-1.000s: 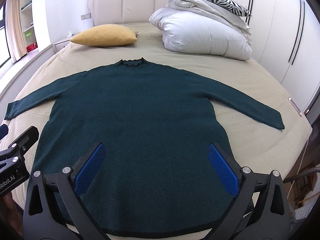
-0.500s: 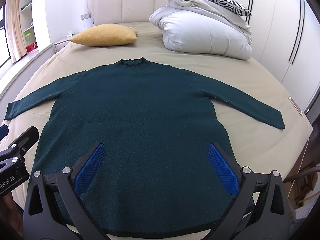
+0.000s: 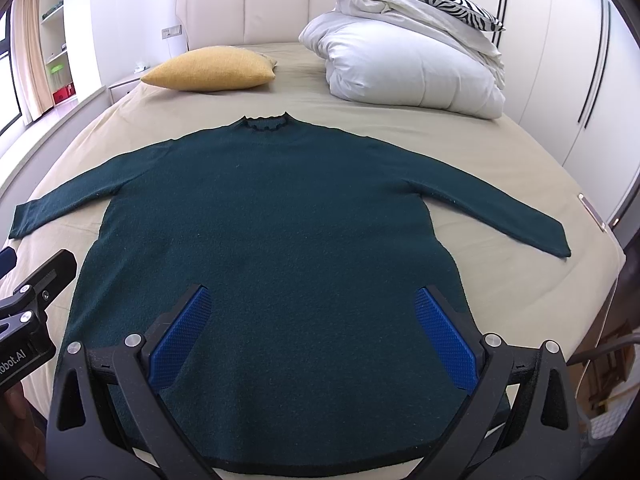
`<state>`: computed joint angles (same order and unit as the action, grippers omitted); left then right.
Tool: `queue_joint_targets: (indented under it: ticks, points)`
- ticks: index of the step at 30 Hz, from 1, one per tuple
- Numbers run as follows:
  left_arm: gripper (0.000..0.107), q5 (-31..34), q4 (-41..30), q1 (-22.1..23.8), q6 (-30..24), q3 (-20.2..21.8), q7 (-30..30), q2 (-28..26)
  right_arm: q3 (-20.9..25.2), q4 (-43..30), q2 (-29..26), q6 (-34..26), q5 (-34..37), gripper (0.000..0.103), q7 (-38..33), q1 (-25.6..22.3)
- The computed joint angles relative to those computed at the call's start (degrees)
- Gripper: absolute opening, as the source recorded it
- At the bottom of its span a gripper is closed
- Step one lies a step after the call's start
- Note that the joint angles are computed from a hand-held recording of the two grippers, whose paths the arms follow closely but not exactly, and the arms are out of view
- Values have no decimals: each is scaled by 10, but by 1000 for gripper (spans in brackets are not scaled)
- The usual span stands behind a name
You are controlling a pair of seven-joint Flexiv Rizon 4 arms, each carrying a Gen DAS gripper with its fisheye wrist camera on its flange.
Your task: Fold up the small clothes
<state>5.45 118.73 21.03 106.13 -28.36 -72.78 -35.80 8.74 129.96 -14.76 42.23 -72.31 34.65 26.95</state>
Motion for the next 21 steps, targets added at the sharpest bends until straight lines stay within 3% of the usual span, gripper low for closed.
queue_joint_targets:
  ticks: [21]
  points:
    - [103,2,6,4,0,-6,-2,3,0,0,-1,4,1,103,2,0]
